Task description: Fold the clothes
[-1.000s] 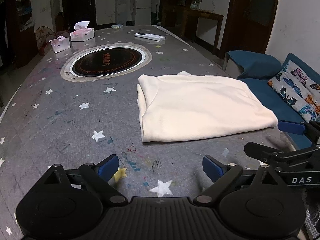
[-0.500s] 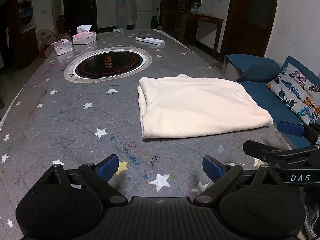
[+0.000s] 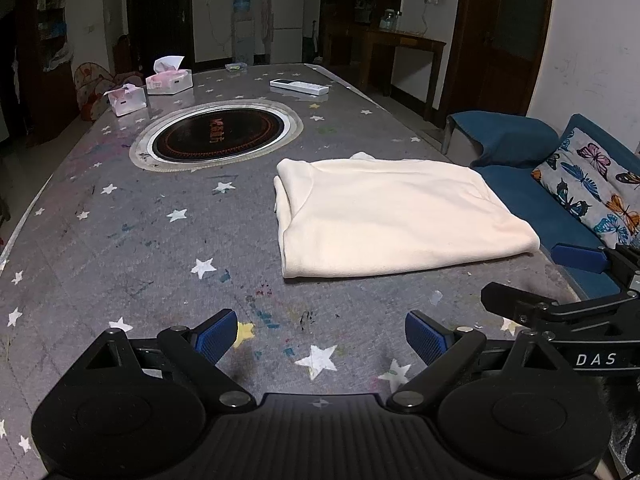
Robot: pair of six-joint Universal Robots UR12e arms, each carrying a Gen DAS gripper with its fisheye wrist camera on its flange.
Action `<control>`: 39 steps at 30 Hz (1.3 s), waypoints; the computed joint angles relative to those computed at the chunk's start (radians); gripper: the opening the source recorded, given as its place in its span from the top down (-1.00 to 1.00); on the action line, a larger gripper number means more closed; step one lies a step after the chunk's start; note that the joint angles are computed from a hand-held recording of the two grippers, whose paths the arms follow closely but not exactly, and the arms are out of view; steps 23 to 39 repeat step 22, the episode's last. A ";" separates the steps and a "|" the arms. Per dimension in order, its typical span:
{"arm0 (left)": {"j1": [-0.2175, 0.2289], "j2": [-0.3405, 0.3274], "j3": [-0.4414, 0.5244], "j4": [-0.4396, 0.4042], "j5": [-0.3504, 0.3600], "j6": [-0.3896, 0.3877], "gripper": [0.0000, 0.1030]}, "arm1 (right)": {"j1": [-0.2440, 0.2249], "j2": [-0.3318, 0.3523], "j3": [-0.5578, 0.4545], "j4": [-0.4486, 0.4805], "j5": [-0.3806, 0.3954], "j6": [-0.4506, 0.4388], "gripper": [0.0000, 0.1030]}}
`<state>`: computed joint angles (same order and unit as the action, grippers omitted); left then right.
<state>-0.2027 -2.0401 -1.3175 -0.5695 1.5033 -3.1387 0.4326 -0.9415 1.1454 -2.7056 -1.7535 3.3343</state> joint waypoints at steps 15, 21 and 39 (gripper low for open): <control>-0.005 0.002 -0.001 0.013 0.009 0.008 -0.80 | 0.002 0.000 0.001 0.000 0.001 0.001 -1.00; -0.005 -0.004 0.008 -0.001 0.011 0.013 -0.80 | 0.001 0.004 -0.004 0.006 0.003 0.000 -1.00; -0.004 -0.005 0.011 -0.004 0.011 0.015 -0.80 | 0.000 0.005 -0.005 0.008 0.003 -0.002 -1.00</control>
